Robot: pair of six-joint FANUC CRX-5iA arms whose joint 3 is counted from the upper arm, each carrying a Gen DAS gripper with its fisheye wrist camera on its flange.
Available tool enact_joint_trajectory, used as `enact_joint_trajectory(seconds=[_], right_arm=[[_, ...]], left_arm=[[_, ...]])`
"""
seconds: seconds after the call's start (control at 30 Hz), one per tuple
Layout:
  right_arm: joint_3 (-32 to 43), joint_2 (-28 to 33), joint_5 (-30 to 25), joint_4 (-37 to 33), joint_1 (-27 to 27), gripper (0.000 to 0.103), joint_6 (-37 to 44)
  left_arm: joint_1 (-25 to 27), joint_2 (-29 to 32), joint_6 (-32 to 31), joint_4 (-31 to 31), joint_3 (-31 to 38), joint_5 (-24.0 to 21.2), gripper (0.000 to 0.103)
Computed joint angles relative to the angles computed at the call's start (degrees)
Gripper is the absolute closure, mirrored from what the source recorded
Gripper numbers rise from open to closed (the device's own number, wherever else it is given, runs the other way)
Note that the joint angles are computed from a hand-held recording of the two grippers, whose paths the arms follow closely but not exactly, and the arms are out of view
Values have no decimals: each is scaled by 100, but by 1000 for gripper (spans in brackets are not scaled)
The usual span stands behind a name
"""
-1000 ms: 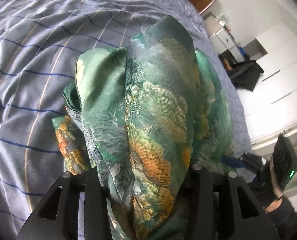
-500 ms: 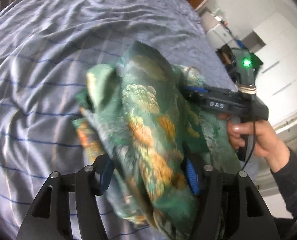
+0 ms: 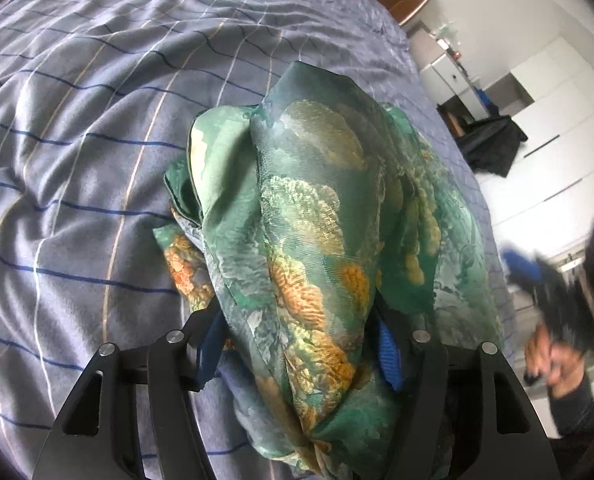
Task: Fold large clothes
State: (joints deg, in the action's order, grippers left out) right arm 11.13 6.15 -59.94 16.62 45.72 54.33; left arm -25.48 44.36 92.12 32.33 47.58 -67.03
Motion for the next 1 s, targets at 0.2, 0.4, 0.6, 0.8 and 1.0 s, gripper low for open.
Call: enact_joint_trajectory(seconds=[0.2, 0.4, 0.6, 0.8, 1.0], right_arm=[[-1370, -960, -6, 736, 871, 69, -1033], [-1241, -543, -265, 511, 795, 69, -940], [-1384, -399, 35, 365, 669, 69, -670], [-1505, -372, 101, 696, 767, 69, -755], [-2058, -1124, 381, 1590, 1074, 17, -1707]], left_arm=[[11, -133, -140, 59, -289, 157, 36], [-32, -227, -174, -53, -458, 244, 33], [-74, -227, -51, -102, -556, 404, 31], [-138, -306, 391, -424, -414, 305, 31], [-286, -1151, 644, -1045, -932, 732, 23]])
